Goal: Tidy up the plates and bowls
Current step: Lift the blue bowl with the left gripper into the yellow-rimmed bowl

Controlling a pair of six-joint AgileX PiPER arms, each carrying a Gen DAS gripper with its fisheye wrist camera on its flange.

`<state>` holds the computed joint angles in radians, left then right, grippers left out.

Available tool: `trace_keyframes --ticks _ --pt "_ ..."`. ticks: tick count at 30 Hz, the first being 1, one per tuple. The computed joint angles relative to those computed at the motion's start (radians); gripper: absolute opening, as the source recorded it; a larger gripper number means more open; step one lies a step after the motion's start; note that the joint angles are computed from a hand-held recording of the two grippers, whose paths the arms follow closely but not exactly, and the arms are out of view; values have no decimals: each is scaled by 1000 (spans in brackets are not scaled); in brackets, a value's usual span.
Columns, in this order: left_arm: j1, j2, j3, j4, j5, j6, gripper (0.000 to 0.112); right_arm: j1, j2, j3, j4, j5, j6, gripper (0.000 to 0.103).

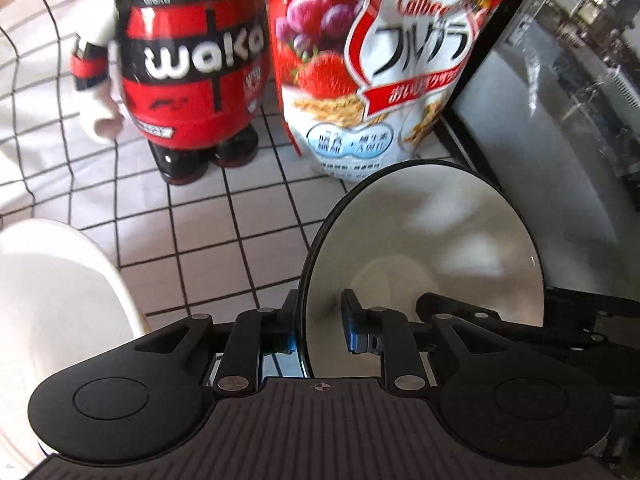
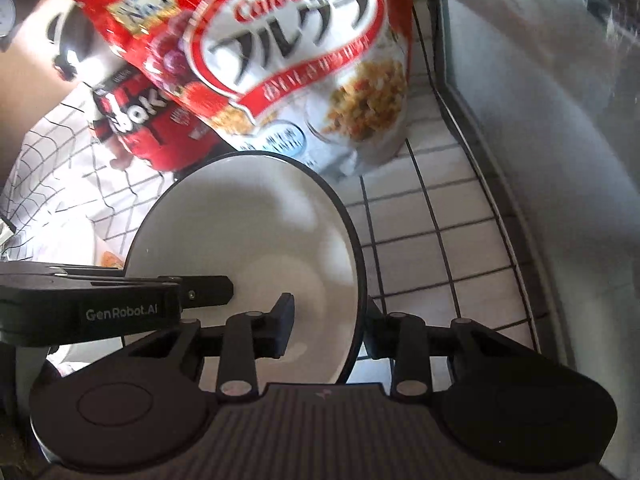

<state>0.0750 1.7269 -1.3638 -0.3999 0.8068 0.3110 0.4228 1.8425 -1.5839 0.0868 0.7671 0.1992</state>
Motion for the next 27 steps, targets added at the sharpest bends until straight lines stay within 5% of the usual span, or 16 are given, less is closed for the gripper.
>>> trace_keyframes --ticks 16,27 --pt "134 -355 190 -85 197 127 25 130 -270 114 -72 84 101 35" --pt "104 -464 379 -64 236 150 25 185 -398 321 -103 129 185 35"
